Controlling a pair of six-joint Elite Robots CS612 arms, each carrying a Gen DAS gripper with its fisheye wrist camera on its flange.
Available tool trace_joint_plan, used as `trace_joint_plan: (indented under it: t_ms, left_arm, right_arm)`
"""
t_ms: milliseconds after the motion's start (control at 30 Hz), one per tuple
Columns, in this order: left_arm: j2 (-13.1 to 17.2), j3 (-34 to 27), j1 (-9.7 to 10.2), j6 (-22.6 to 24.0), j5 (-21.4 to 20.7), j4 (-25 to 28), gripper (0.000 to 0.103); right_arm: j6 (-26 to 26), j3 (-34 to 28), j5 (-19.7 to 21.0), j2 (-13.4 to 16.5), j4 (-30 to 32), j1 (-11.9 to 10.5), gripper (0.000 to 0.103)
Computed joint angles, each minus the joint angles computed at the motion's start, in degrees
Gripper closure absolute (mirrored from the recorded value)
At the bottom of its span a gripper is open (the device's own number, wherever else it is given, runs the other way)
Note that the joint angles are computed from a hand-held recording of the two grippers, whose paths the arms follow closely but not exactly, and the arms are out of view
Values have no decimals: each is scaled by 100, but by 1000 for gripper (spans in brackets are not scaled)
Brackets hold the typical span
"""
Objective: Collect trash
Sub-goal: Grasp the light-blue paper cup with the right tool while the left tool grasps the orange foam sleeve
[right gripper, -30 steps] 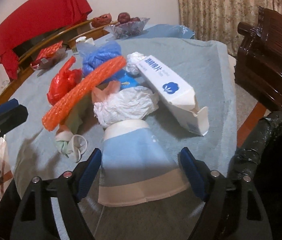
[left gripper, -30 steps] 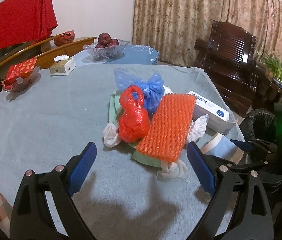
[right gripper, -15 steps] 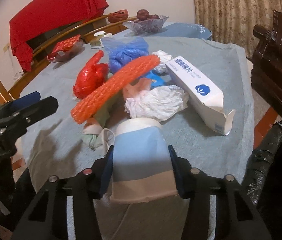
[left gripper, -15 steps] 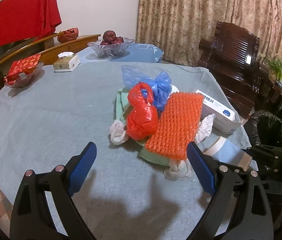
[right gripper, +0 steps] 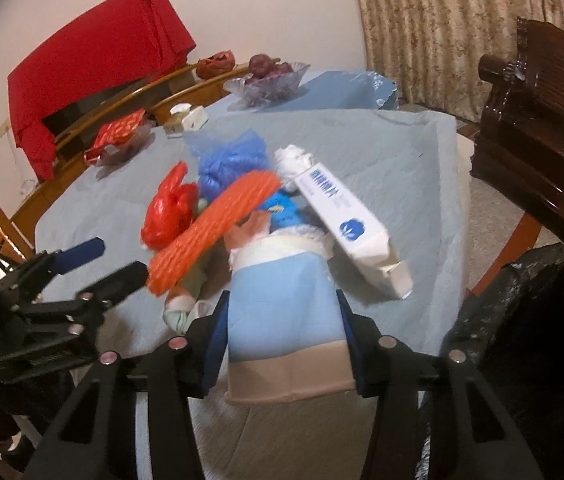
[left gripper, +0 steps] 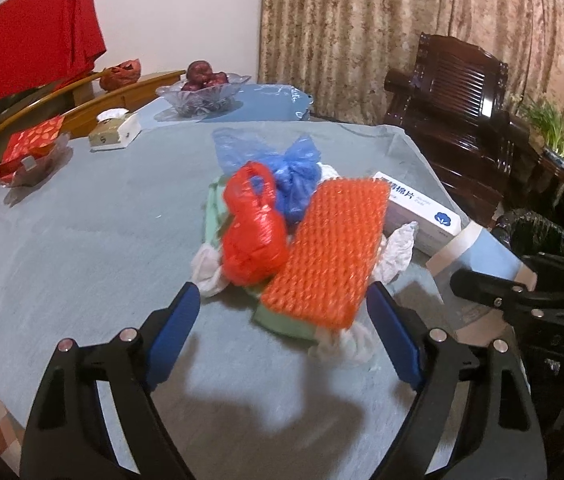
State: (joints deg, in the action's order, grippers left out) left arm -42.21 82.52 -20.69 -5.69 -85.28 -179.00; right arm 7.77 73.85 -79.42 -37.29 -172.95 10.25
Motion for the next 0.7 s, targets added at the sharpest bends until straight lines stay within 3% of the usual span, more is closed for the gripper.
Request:
trace_joint_plan:
  t_ms: [200, 333, 400, 467, 567, 700]
  left_arm:
    - [177, -283, -99, 236, 9, 61, 24]
    - [293, -442, -173, 384, 156, 138, 32]
    - [349, -541, -180, 401, 189, 283, 41]
    - [387, -628, -178, 380, 213, 472, 62]
    - [375, -642, -121, 197, 31, 520, 85]
    - [247, -496, -54, 18, -204, 255, 92]
  right_arm:
    - [76, -29, -79, 10, -8, -21, 54]
    - [124, -38, -131, 16, -2, -47, 54]
    - [165, -28, -131, 10, -14, -65, 54]
    - [199, -18, -139, 2, -28, -79, 54]
    - [239, 17, -138, -20, -82, -92, 54]
    - [286, 79, -114, -75, -222, -99, 54]
